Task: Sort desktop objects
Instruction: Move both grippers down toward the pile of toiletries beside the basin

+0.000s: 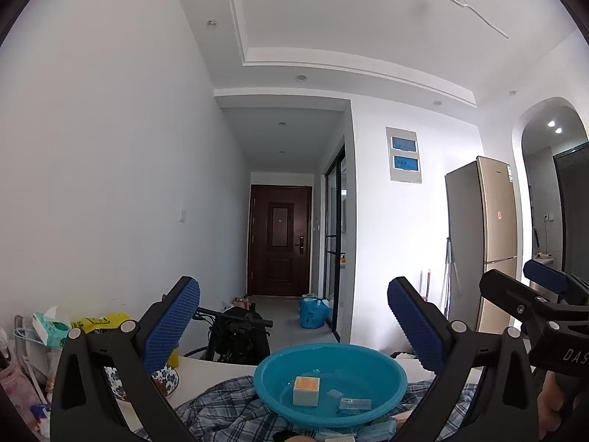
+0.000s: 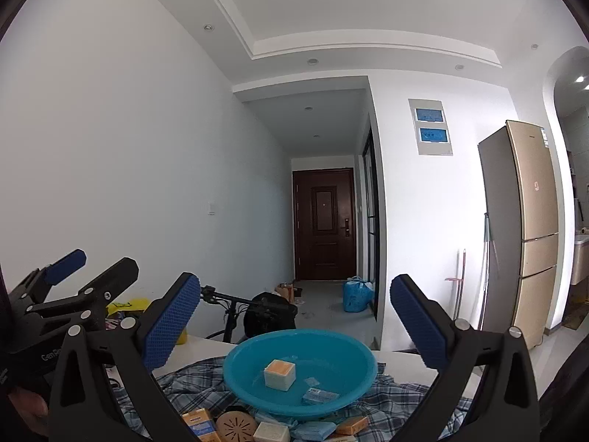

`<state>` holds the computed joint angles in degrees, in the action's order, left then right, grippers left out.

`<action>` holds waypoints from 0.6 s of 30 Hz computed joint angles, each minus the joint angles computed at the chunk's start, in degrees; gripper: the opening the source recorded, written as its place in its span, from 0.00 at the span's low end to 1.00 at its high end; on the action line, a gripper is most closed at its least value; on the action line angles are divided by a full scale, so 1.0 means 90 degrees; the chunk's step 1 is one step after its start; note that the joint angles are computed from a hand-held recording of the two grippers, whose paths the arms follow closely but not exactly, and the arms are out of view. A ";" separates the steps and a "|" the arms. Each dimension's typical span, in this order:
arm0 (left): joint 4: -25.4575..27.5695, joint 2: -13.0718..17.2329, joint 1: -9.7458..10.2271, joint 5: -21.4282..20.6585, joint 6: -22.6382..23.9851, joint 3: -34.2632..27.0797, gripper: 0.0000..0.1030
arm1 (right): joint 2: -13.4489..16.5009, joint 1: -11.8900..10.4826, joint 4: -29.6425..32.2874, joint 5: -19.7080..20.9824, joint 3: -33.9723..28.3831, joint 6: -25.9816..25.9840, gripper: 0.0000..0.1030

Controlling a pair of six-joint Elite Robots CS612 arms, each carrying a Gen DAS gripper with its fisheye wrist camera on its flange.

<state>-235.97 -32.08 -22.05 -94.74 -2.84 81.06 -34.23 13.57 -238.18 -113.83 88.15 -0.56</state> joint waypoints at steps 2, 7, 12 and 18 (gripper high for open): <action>-0.0054 0.0005 0.0028 -0.0072 -0.0075 0.0072 1.00 | 0.0014 0.0014 0.0008 0.0046 0.0042 0.0015 1.00; 0.0188 0.0061 0.0074 -0.0141 -0.0273 0.0056 1.00 | 0.0054 -0.0016 0.0395 0.0090 0.0043 0.0174 1.00; 0.0474 0.0191 0.0138 -0.0461 -0.0364 -0.0045 1.00 | 0.0100 -0.0064 0.0790 0.0098 0.0075 0.0536 1.00; 0.0784 0.0298 0.0058 -0.0203 0.0024 -0.0104 1.00 | 0.0169 -0.0105 0.1135 0.0078 0.0076 0.0729 1.00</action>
<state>-228.91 -29.40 -21.53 -96.56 -2.62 80.13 -32.71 12.62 -227.96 -113.12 88.83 6.00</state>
